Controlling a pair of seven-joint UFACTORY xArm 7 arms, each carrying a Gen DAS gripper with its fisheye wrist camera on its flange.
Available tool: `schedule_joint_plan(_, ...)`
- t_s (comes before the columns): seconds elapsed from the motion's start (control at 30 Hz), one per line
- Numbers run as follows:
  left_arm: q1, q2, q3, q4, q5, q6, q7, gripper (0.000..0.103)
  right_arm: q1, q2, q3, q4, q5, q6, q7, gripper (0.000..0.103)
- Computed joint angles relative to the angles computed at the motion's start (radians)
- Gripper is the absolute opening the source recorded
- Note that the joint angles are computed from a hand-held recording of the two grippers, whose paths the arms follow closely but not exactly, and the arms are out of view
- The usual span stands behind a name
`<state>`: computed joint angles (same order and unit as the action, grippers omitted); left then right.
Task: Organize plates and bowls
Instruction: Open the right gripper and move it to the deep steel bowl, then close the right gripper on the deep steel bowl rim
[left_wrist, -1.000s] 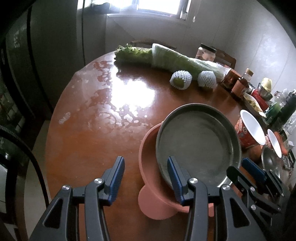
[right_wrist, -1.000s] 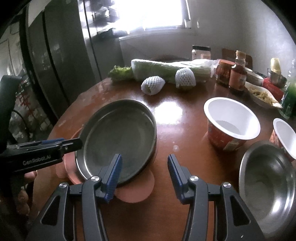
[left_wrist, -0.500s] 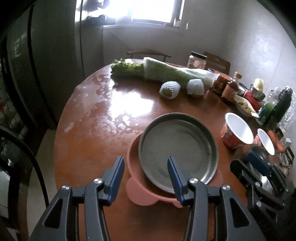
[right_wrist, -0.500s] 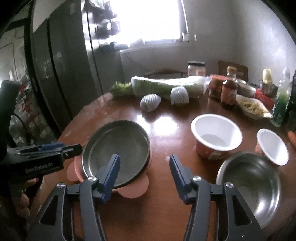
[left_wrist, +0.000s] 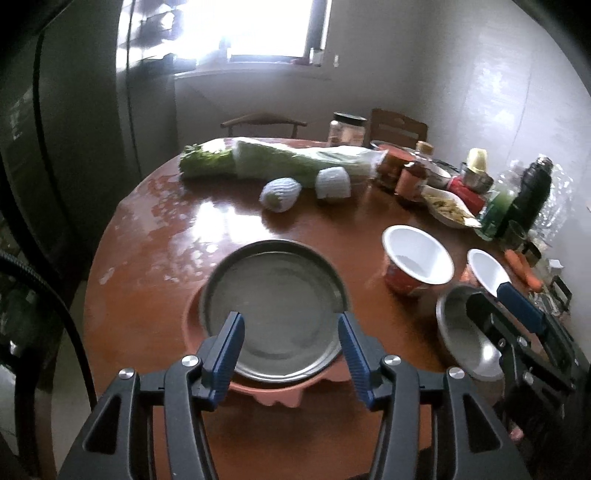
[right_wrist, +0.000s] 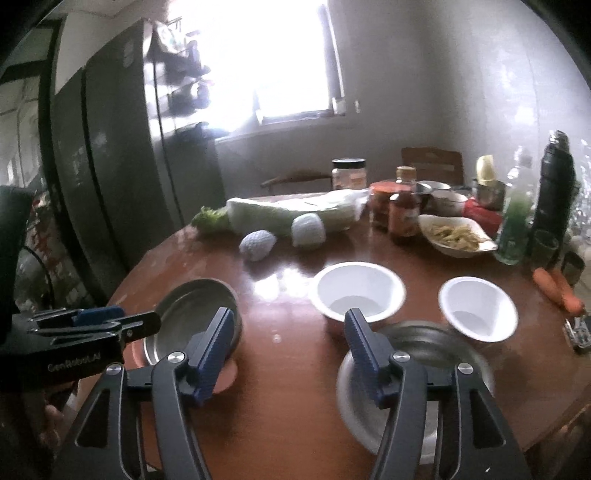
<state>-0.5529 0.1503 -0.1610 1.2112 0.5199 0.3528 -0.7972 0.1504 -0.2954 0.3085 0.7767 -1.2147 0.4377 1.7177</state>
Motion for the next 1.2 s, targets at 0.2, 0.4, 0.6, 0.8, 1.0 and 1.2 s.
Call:
schedule_joint_plan(0.2,-0.043,0.032,-0.016,0.059,-0.01,0.015,0.006,0.053,-0.032,-0.167,0.006,-0.115,0.048,0.042,-0.011,0.064)
schedule_joint_plan(0.4,-0.098,0.089,-0.014,0.139,-0.009,0.027,0.001,0.053,-0.087,-0.337,0.004,-0.238,0.132,0.038,-0.07,0.065)
schedule_joint_plan(0.6,-0.154,0.164,-0.002,0.227,-0.027,0.065,0.029,0.053,-0.151,-0.42,-0.009,-0.329,0.211,-0.024,-0.12,0.065)
schedule_joint_plan(0.8,-0.191,0.245,0.008,0.309,-0.071,0.087,0.068,0.053,-0.221,-0.454,-0.014,-0.396,0.287,-0.104,-0.177,0.066)
schedule_joint_plan(1.0,-0.218,0.351,0.015,0.422,-0.137,0.136,0.139,0.053,-0.287,-0.402,0.002,-0.426,0.357,-0.184,-0.241,0.066)
schedule_joint_plan(1.2,-0.241,0.441,0.023,0.518,-0.2,0.173,0.196,0.053,-0.365,-0.362,0.034,-0.446,0.411,-0.257,-0.29,0.066)
